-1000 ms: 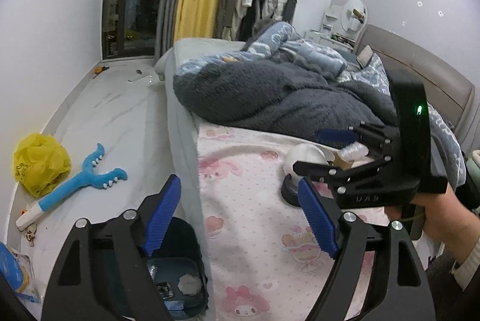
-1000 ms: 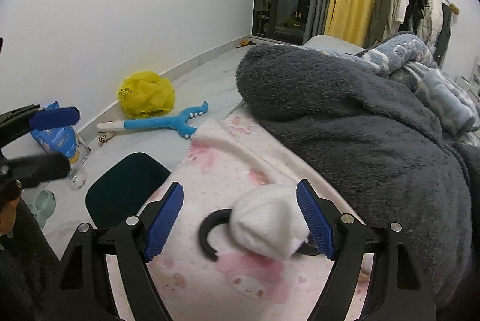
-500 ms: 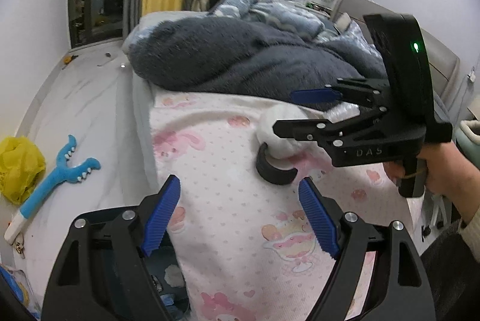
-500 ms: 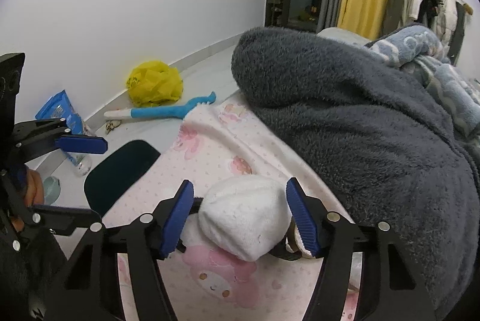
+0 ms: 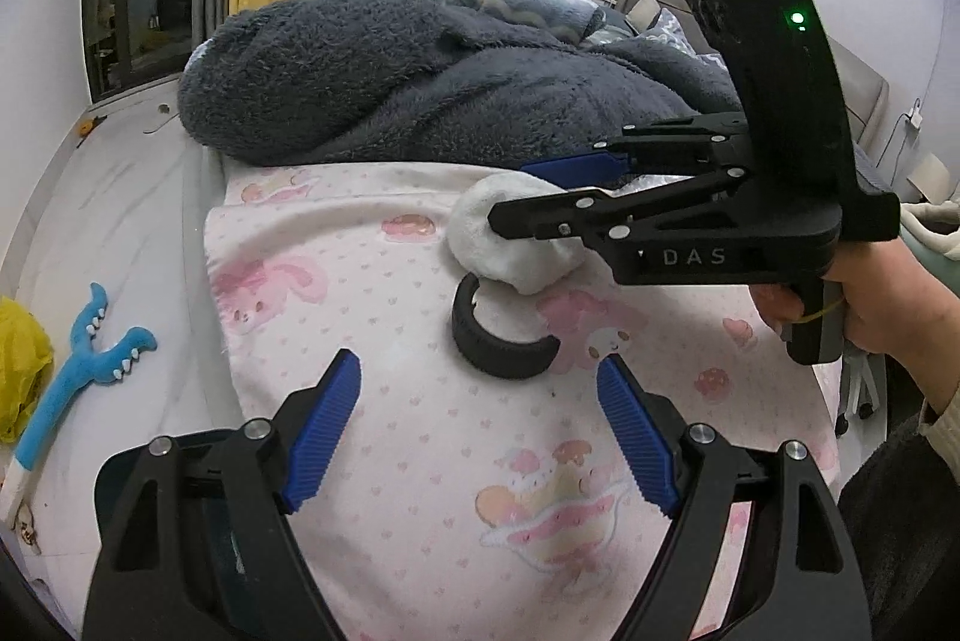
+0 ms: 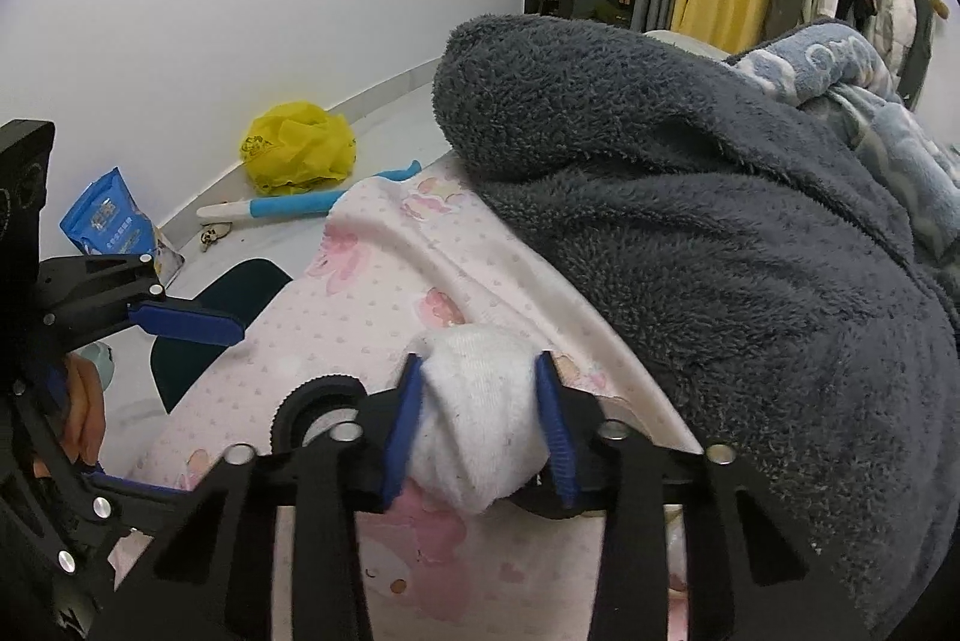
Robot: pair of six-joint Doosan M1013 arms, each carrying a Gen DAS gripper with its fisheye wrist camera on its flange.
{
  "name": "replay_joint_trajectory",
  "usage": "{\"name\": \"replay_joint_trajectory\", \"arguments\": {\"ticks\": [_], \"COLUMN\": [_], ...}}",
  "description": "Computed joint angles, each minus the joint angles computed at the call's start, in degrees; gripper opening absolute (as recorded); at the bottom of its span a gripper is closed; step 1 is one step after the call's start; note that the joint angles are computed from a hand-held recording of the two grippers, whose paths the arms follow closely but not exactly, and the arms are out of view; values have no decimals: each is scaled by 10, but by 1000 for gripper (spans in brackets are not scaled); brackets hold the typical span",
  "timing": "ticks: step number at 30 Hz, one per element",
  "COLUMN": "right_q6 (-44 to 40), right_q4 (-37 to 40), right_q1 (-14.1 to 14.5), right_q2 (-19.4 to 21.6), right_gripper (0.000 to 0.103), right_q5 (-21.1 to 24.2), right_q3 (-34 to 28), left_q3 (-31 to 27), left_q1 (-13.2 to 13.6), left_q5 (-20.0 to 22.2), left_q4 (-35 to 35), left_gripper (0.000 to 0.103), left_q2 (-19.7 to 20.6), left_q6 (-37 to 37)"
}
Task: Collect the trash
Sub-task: 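Grasp the white sock on the pink sheet with the right tool, then grasp the black tape ring with the left tool while the right tool holds the sock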
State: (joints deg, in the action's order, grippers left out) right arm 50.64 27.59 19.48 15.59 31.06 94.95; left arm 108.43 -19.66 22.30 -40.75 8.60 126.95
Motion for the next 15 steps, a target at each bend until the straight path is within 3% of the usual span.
{"name": "replay_joint_trajectory", "arguments": {"ticks": [8,15], "right_q6": [-30,-95], "right_q4": [65,225], "right_q1": [-13,-49], "right_q2": [-8,-19], "right_gripper": [22,22], "right_q5": [-5,18], "right_q3": [3,14], "left_q3": [-10,-17], "left_q1": [-6,-19], "left_q5": [-14,-25], "left_q4": [-22,32], "left_gripper": [78,74], "left_q2": [11,17], "left_q6": [10,-41]}}
